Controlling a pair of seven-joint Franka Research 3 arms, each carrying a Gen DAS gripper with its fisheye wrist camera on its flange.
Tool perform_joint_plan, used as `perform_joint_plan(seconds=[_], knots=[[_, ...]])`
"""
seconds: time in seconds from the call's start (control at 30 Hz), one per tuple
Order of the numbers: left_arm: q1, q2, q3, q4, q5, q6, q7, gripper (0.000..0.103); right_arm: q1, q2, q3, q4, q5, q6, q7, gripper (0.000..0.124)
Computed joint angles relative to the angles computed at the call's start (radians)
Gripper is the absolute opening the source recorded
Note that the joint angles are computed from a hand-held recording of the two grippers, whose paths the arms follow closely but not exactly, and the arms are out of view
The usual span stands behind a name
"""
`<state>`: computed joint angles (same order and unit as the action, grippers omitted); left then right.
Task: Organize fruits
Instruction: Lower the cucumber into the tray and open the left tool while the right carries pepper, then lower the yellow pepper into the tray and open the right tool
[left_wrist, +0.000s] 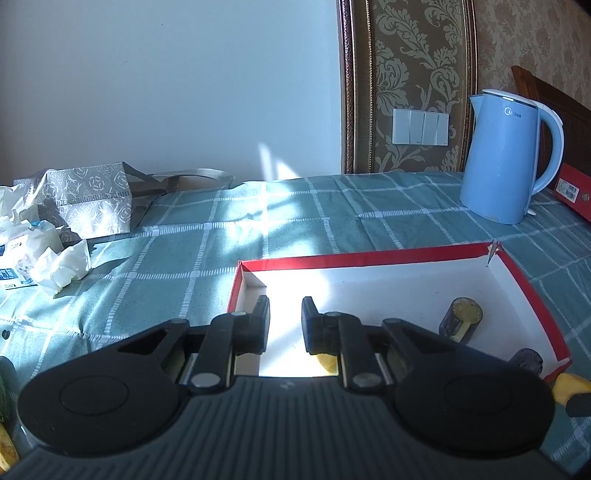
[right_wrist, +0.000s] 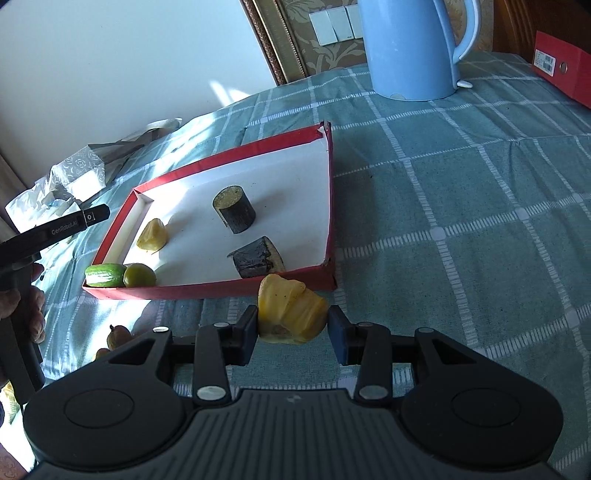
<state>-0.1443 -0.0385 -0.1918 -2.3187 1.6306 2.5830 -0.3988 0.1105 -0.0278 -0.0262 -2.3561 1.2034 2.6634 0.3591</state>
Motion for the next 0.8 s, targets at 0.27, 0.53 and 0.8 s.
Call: perform_joint_plan(seconds=[0.27,0.53,0.8], knots=[[0.002,-0.166,-0.023,-0.149,-0.077,-0.047,-0.011,0.019,0.012,-0.004,0.009,0.014,0.019,0.011,-0.058,0.04],[-0.008,-0.321,-0.074,-0.334,-0.275,-0.067,0.004,0.02,0.039,-0.066,0.002,-0.009,0.056,0.002,-0.202,0.04],[-0.031,-0.432,-0.121,-0.45,-0.421,-0.043,-0.003,0.021,0.088,-0.007,0.036,0.074,0.121,0.043,-0.326,0.04]])
